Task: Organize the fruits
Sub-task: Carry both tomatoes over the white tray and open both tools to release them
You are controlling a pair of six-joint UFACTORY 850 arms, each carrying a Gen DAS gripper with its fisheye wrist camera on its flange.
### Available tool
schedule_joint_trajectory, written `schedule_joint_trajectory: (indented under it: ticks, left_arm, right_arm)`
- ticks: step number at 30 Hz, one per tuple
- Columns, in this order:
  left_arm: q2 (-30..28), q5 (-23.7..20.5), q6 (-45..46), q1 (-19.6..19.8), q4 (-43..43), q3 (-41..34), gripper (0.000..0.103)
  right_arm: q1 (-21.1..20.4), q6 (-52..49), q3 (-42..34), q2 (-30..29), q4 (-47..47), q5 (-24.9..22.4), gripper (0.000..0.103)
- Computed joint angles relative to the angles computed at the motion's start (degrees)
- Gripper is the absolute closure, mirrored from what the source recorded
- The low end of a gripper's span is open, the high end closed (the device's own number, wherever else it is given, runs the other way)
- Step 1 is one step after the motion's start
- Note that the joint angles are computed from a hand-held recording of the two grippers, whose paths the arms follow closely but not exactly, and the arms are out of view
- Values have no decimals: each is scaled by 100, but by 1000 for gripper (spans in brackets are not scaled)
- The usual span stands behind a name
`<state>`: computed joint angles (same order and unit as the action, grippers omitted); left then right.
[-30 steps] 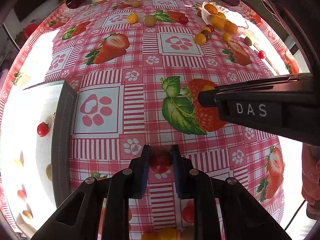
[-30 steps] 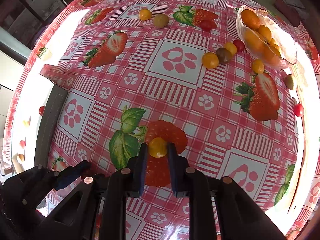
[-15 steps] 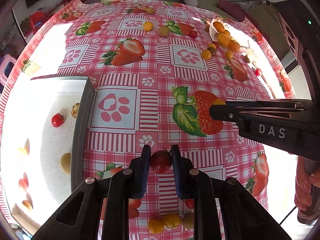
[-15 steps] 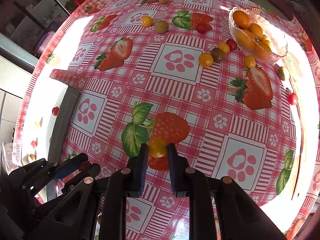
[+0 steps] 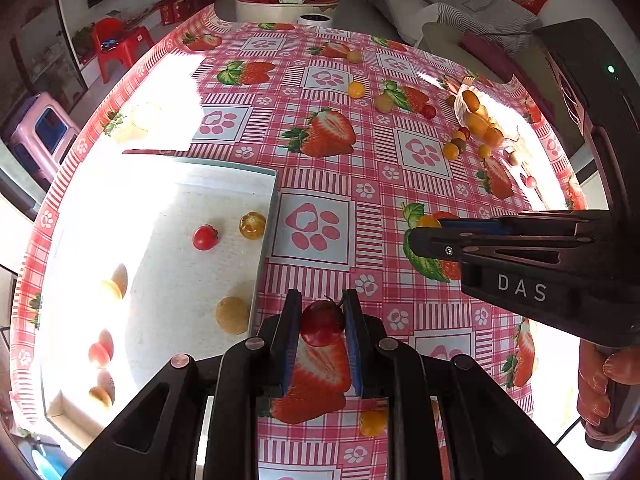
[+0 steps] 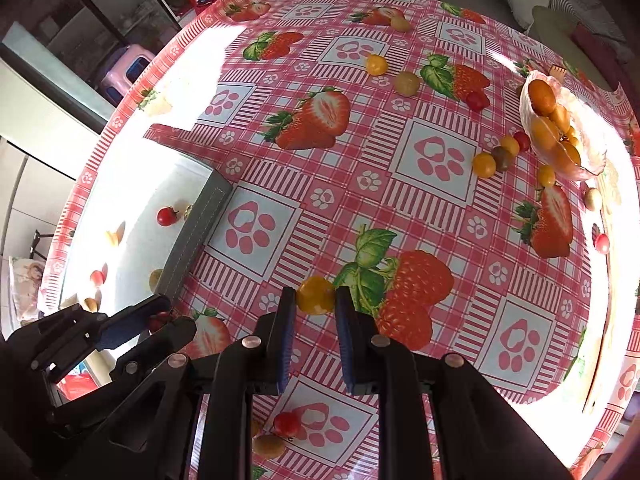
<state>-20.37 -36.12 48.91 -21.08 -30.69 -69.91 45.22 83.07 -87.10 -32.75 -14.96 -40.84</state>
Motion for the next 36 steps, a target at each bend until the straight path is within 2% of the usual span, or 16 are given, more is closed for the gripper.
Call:
schedule_joint_trajectory:
  ticks: [16, 27, 36]
  left_arm:
    - [-413, 71, -163, 728, 146, -577, 80]
    - [-1128, 207, -402, 866, 345, -1421, 80]
    - [-1742, 272, -984, 874, 862, -2069, 80]
  right_arm:
    - [-65, -1245, -2386, -1477, 408, -731, 81]
    - [-199, -1820, -4053, -2560, 778, -1183, 82]
    - [-377, -2093, -5612, -3549, 958, -1628, 82]
